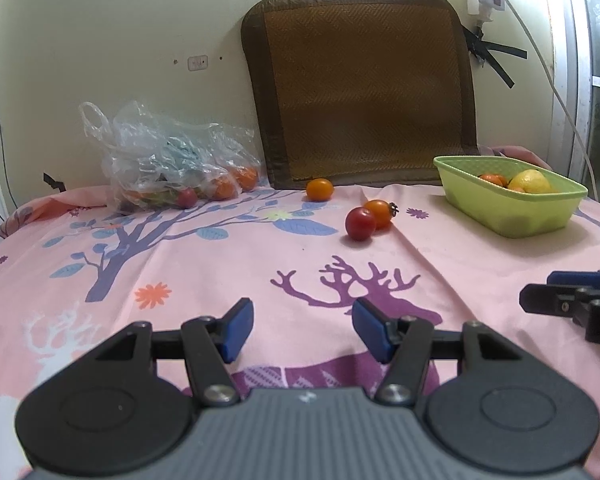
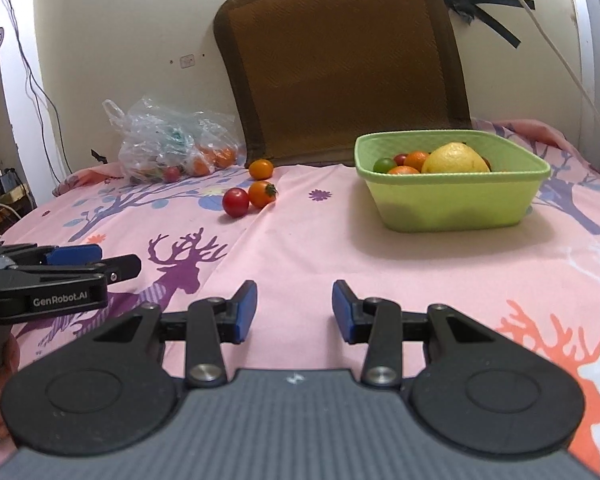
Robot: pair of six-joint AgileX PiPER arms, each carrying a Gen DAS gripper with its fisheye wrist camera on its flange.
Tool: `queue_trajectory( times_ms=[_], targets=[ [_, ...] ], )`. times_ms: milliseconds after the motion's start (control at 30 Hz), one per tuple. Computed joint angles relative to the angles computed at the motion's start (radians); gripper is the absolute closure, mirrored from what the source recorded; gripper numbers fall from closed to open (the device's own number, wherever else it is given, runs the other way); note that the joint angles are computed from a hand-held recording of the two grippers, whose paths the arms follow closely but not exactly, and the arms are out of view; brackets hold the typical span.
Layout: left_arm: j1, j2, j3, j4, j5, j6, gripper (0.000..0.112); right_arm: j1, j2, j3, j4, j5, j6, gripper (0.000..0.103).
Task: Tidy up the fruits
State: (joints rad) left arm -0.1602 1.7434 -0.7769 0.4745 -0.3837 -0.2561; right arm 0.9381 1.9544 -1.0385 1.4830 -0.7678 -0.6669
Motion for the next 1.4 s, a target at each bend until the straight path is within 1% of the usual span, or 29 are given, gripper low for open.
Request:
queue_trajectory(
  times_ms=[333,467,800,933,1400],
  targets=[
    [0.001,0.008,-0.021,0.027,0.026,-0.023,0.056,-0.008,0.000,0.001,-0.015,0.017,0.013,0.059],
    [-0.005,0.005,-0.020,0.007,0.033,-0.011,0.056,-0.004,0.003,-0.003,-0.011,0.013,0.012,0.059],
    [0.001,0.011,-0.025,0.022,0.031,-0.022,0.056,-0.002,0.005,-0.005,-0.010,0.009,0.015,0.058],
    [-0.002,0.008,-0.021,0.004,0.033,-0.013,0.056,-0.002,0.003,-0.002,-0.017,0.008,0.018,0.054],
    [-0.002,0.011,-0.022,-0.004,0.033,-0.005,0.054,0.000,0.004,-0.004,-0.014,0.002,0.018,0.054]
  ],
)
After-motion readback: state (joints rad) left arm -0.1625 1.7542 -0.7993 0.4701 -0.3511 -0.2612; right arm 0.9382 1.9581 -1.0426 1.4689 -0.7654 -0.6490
